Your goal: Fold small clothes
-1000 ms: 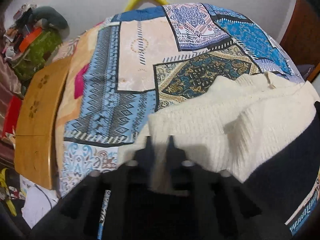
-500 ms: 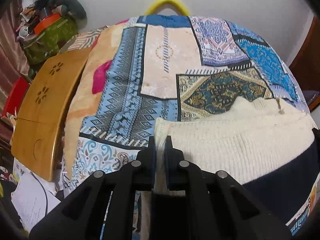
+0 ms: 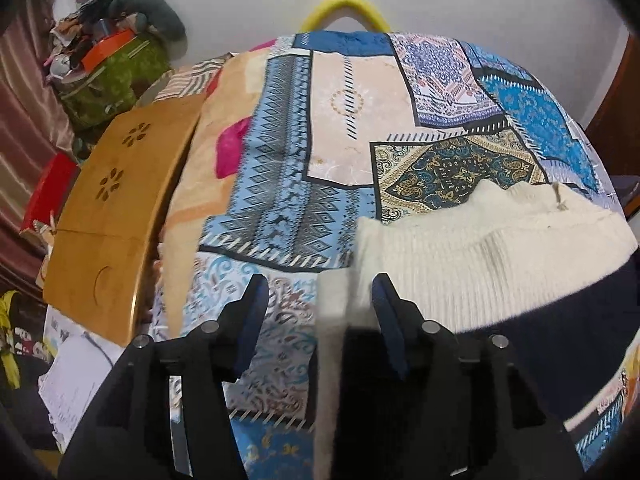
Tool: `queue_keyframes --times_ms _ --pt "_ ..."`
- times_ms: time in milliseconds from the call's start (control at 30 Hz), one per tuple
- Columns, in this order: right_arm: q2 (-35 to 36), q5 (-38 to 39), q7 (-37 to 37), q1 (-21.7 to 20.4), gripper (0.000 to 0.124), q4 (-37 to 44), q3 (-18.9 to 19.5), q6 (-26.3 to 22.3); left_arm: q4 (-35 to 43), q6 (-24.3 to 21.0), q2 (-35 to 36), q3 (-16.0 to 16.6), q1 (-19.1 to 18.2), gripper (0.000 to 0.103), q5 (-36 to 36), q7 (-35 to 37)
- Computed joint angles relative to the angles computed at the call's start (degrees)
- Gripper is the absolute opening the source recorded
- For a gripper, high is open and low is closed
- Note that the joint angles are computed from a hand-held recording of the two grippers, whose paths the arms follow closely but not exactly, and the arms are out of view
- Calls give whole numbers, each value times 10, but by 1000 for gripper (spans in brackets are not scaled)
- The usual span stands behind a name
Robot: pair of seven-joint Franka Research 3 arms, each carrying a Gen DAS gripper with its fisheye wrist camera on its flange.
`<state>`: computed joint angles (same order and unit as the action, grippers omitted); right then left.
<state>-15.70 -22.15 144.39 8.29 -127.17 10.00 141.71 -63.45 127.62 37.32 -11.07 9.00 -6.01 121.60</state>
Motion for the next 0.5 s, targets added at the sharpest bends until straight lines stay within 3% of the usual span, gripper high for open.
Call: queue_keyframes --times_ms 167,267,500 --pt "3 3 -18 14 58 20 8 11 -69 12 -55 -17 26 66 -42 34" --pt "26 -1 -30 27 66 47 17 19 -104 -6 -85 -26 36 69 -77 67" --pt "124 25 -90 85 70 127 4 26 -177 -18 -129 -20 19 70 -114 104"
